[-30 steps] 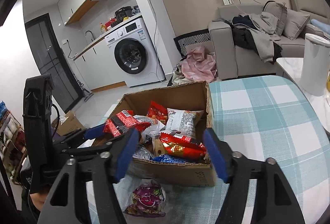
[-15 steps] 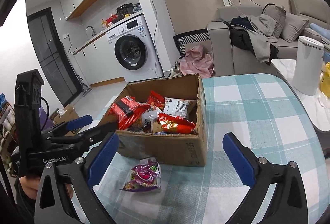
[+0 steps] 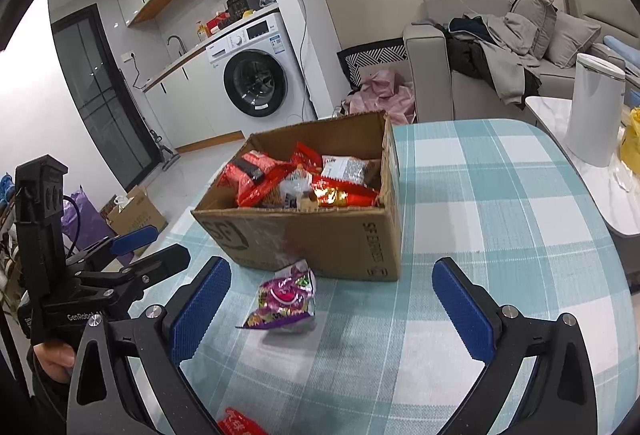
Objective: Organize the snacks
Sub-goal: 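Withdraw both open grippers from the box toward the purple candy bag, then grasp the red-and-white balloon glue bag with the left gripper while the right approaches the purple candy bag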
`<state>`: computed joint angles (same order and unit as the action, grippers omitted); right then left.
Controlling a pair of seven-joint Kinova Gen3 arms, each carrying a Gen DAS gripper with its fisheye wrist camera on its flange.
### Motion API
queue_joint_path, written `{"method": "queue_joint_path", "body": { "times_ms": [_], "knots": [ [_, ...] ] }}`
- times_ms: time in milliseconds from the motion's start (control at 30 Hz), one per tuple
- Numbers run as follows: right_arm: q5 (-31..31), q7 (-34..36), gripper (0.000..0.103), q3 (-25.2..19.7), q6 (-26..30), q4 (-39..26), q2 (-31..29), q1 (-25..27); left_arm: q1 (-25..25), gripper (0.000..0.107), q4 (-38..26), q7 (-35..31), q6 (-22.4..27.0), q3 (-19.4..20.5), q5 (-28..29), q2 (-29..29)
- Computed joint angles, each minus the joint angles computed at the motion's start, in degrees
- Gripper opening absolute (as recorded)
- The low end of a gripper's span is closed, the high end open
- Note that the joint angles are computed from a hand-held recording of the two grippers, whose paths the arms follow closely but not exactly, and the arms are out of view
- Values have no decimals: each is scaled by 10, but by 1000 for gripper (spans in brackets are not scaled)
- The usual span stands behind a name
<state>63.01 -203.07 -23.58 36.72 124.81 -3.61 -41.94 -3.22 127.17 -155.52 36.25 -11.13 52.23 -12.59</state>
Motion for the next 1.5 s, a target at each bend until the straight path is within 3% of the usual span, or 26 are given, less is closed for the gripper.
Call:
{"method": "queue_joint_path", "body": {
  "times_ms": [433,633,933,1100,1300,1500],
  "knots": [
    [-61,28,103,-10,8,7,15,-31,-17,102,46,13,40,-40,-56,-46],
    [-84,28,103,-19,36,9,16,-55,-17,102,64,41,41,-29,-88,-57],
    [-104,21,103,-31,42,23,12,-73,12,102,97,90,28,-22,-149,-100],
    [-115,24,103,-32,37,27,11,-79,34,102,106,107,37,-37,-170,-109],
    [-116,18,103,-30,38,30,13,-80,56,102,112,117,45,-30,-176,-108],
    [-122,19,103,-29,41,30,14,-81,71,102,120,140,38,9,-186,-104]
  ]
}}
